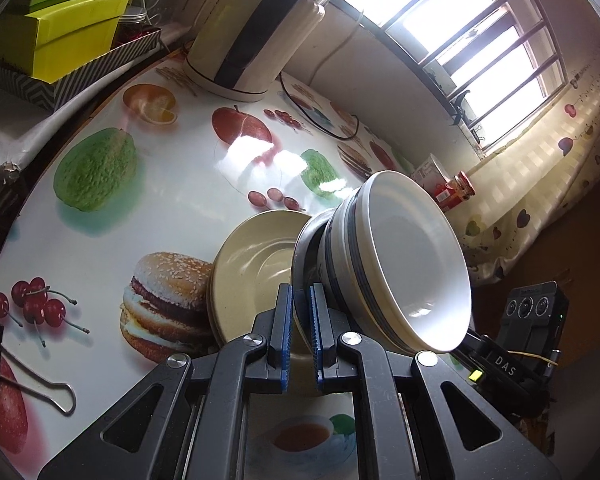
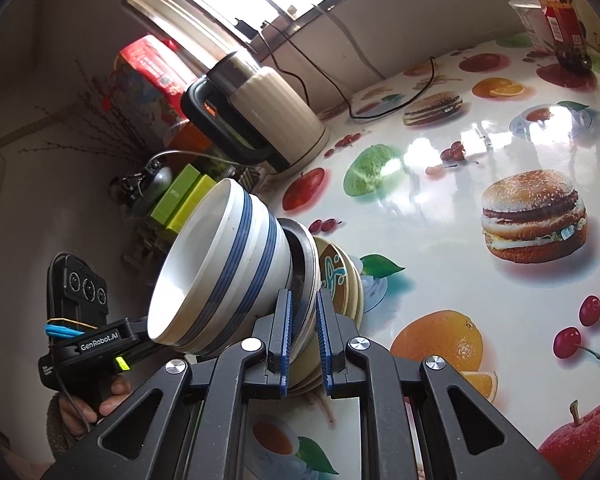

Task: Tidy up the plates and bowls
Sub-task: 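Lower the bowl stack onto the cream plate stack with both tools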

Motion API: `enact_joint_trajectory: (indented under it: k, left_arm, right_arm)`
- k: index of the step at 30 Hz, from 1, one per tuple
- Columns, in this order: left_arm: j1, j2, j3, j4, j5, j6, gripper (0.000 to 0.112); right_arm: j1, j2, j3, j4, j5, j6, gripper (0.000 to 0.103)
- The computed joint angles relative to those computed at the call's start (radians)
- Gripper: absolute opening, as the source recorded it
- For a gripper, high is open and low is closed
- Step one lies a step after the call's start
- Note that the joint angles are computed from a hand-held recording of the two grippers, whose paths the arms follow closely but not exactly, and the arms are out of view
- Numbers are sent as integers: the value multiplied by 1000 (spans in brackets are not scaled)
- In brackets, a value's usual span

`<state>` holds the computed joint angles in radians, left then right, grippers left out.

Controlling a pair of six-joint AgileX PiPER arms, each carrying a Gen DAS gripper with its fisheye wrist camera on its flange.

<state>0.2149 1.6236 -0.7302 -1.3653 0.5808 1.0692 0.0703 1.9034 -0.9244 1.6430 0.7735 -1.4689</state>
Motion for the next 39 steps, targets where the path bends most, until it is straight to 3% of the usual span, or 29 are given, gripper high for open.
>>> enact_joint_trajectory:
  k: [39]
  left_arm:
    - [35,46,-15,-20,-9,19,8]
  right_arm:
    - [59,82,-105,-24,-43,51,14]
